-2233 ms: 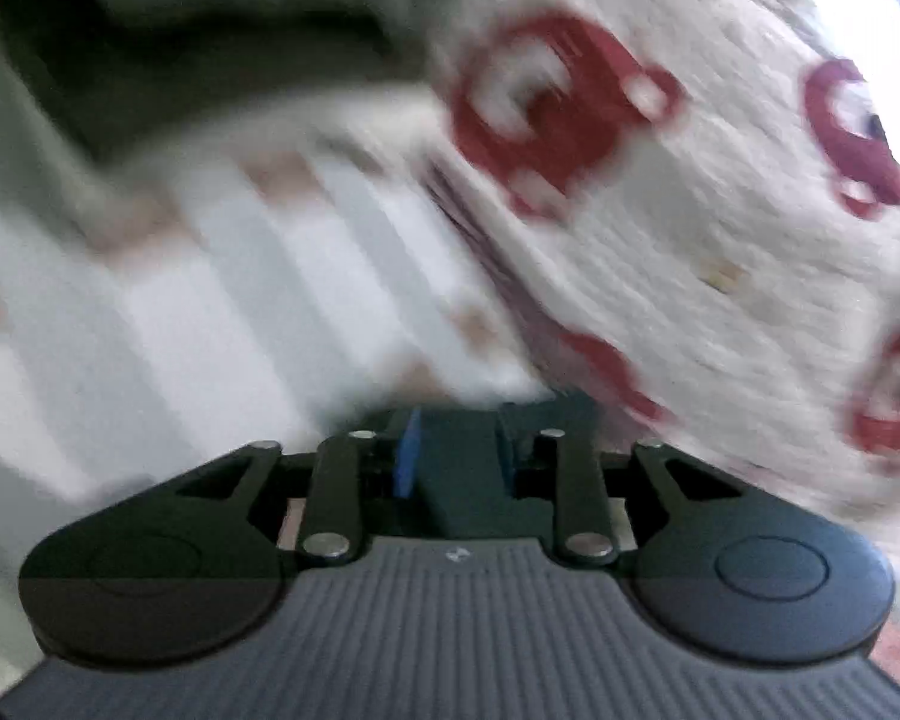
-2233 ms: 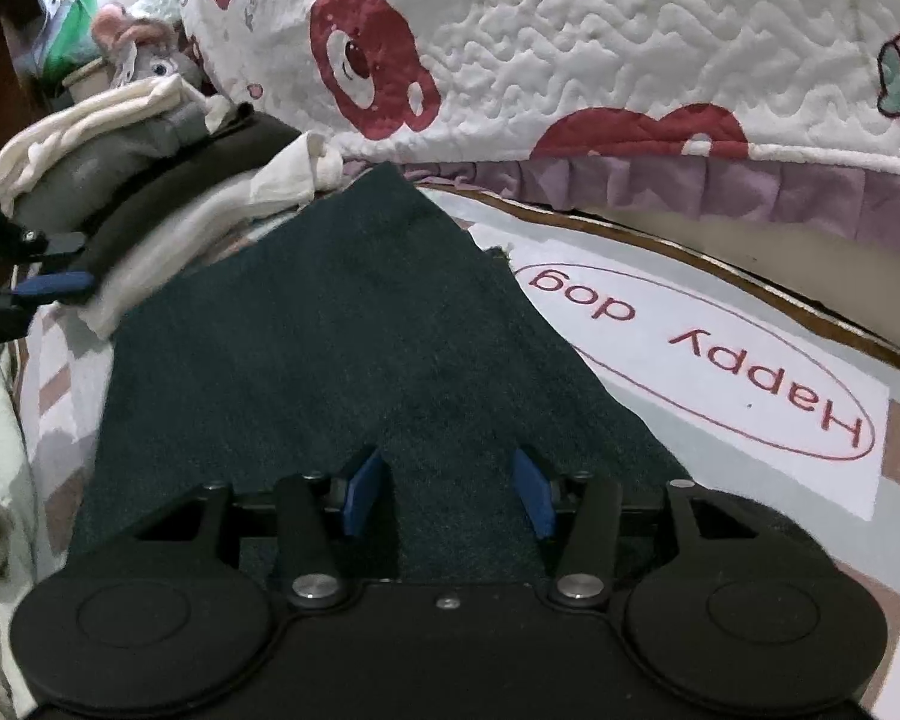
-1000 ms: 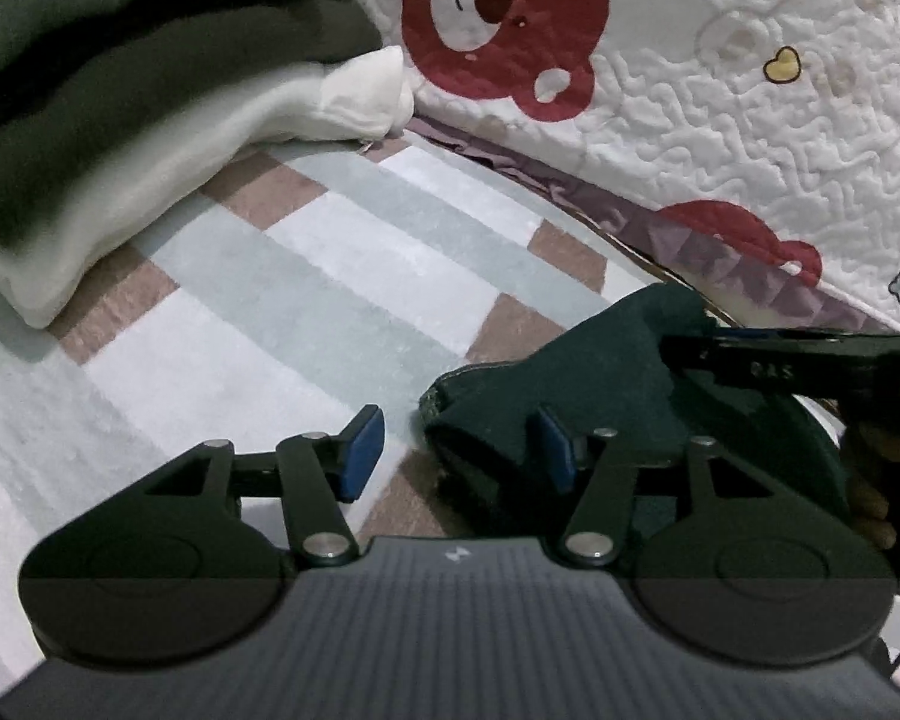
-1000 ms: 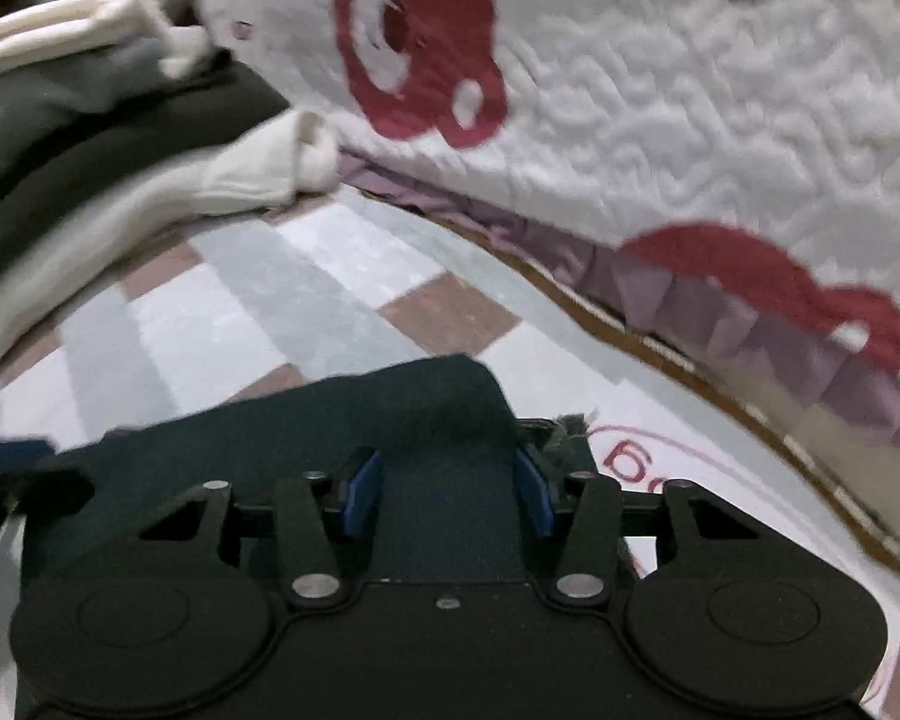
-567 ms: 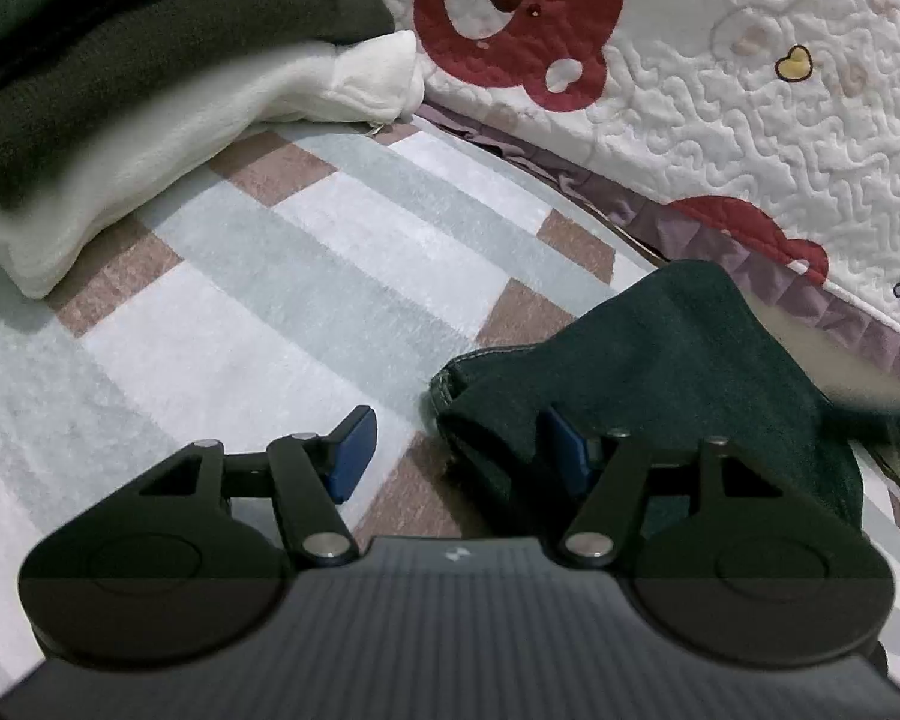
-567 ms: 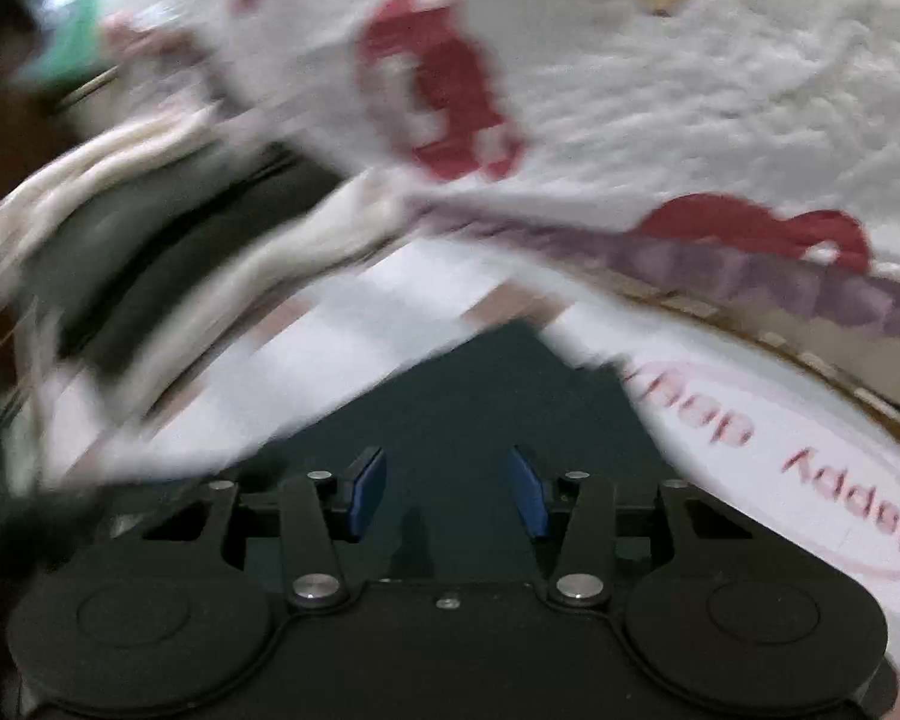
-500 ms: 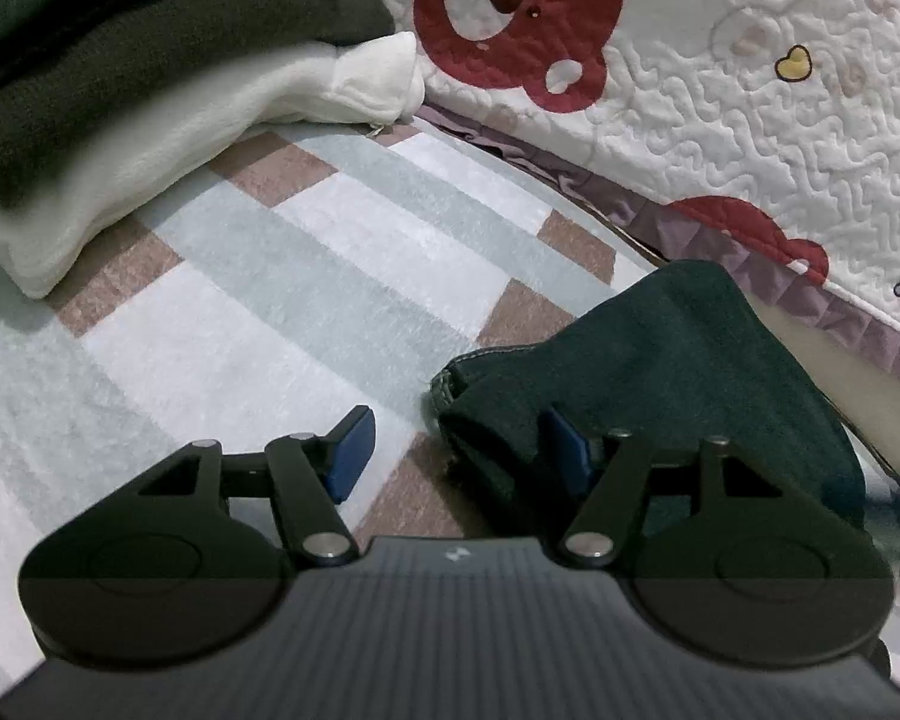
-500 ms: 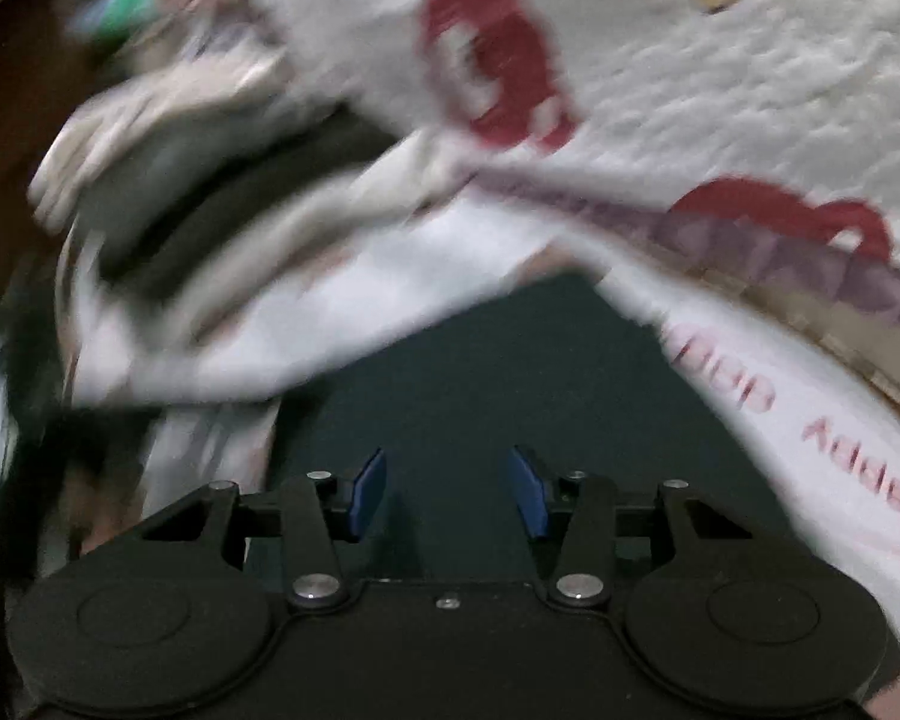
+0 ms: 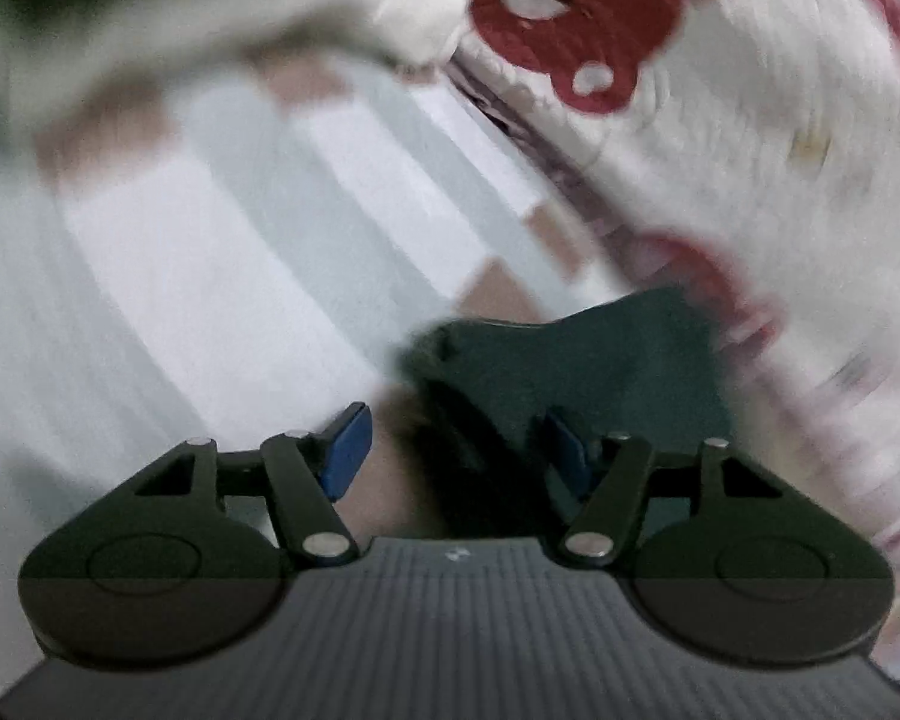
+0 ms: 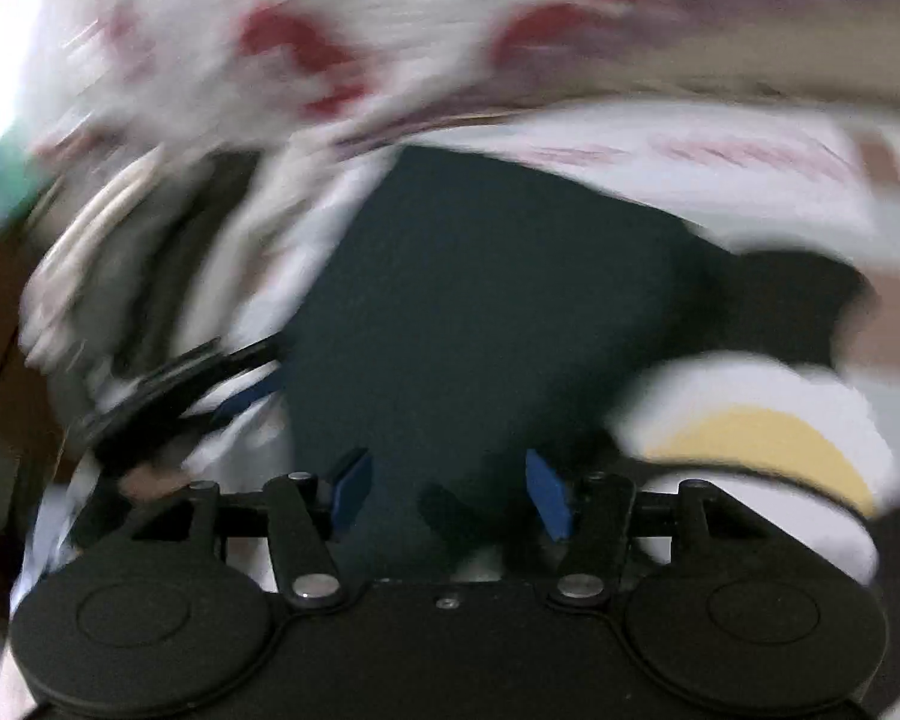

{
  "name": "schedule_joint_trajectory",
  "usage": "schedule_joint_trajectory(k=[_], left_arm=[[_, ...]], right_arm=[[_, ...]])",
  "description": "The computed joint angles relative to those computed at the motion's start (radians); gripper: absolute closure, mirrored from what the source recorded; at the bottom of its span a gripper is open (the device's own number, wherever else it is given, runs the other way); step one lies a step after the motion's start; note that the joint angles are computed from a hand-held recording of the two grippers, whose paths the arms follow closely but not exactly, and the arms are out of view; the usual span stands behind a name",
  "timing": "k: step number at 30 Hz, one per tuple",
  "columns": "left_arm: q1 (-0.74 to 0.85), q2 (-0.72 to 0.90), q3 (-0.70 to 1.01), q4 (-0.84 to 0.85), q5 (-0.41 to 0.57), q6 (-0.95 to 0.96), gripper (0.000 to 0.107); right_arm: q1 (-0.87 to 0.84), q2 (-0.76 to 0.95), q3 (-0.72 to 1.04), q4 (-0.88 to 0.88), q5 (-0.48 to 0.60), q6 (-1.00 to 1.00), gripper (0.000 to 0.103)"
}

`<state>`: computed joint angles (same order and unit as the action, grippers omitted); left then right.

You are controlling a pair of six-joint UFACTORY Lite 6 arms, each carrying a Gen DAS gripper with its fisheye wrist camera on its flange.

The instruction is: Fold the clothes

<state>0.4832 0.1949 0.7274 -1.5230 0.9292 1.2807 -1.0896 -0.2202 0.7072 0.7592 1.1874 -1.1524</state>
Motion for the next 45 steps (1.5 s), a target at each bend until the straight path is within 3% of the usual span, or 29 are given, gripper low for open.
schedule_joint_trajectory(k=[2, 5, 7, 10, 12, 14, 16, 18, 21, 23, 25, 26, 28, 30, 32, 37, 41, 45], left_arm=[[0.04, 0.039, 0.002, -0.01, 0.073, 0.0, 0.048], [-0.049, -0.044, -0.032, -0.057, -0.091, 0.082, 0.05], [-0.105, -0.097, -0.059, -0.103, -0.181, 0.173, 0.047], [-0.121, -0.082, -0.08, -0.173, -0.155, 0.291, 0.049], [-0.095, -0.054, -0.094, -0.214, -0.106, 0.365, 0.055], [-0.074, -0.034, -0.095, -0.221, -0.068, 0.381, 0.066], [-0.095, -0.081, -0.084, -0.162, -0.101, 0.309, 0.072], [-0.127, -0.135, -0.077, -0.095, -0.131, 0.247, 0.074], [-0.189, -0.178, -0.085, -0.049, -0.114, 0.206, 0.073], [-0.242, -0.167, -0.096, -0.065, -0.112, 0.197, 0.068], [-0.33, -0.237, -0.16, -0.174, -0.245, 0.261, 0.06], [-0.363, -0.283, -0.198, -0.257, -0.302, 0.324, 0.053], [-0.412, -0.355, -0.255, -0.415, -0.382, 0.455, 0.052], [-0.439, -0.4, -0.294, -0.561, -0.427, 0.593, 0.049], [-0.399, -0.378, -0.305, -0.587, -0.387, 0.607, 0.037], [-0.183, -0.128, -0.232, -0.392, -0.057, 0.328, 0.035], [-0.21, -0.095, -0.223, -0.404, -0.018, 0.344, 0.034], [-0.37, -0.151, -0.274, -0.554, -0.104, 0.517, 0.034]], right_arm=[[-0.051, 0.112, 0.005, 0.026, -0.034, 0.073, 0.04], [-0.118, 0.264, 0.013, 0.136, 0.023, 0.076, 0.04], [-0.116, 0.273, -0.028, 0.198, -0.008, 0.037, 0.04], [-0.111, 0.332, -0.061, 0.273, -0.032, -0.047, 0.03], [-0.086, 0.358, -0.06, 0.292, -0.019, -0.113, 0.029], [-0.052, 0.378, -0.051, 0.299, -0.002, -0.181, 0.034], [-0.024, 0.375, -0.041, 0.304, 0.02, -0.236, 0.054], [-0.02, 0.293, -0.034, 0.312, 0.045, -0.264, 0.062], [-0.001, 0.151, -0.011, 0.353, -0.005, -0.309, 0.064], [0.083, 0.096, 0.018, 0.35, -0.189, -0.329, 0.063], [0.12, 0.168, 0.081, 0.316, -0.292, -0.271, 0.062], [0.099, 0.228, 0.105, 0.311, -0.281, -0.227, 0.062], [0.041, 0.333, 0.152, 0.318, -0.212, -0.17, 0.061], [0.047, 0.333, 0.162, 0.308, -0.212, -0.162, 0.061], [0.064, 0.317, 0.159, 0.302, -0.227, -0.172, 0.057], [0.064, 0.332, 0.161, 0.307, -0.224, -0.195, 0.05], [0.044, 0.399, 0.182, 0.325, -0.187, -0.182, 0.046], [0.004, 0.512, 0.217, 0.335, -0.115, -0.133, 0.035]])
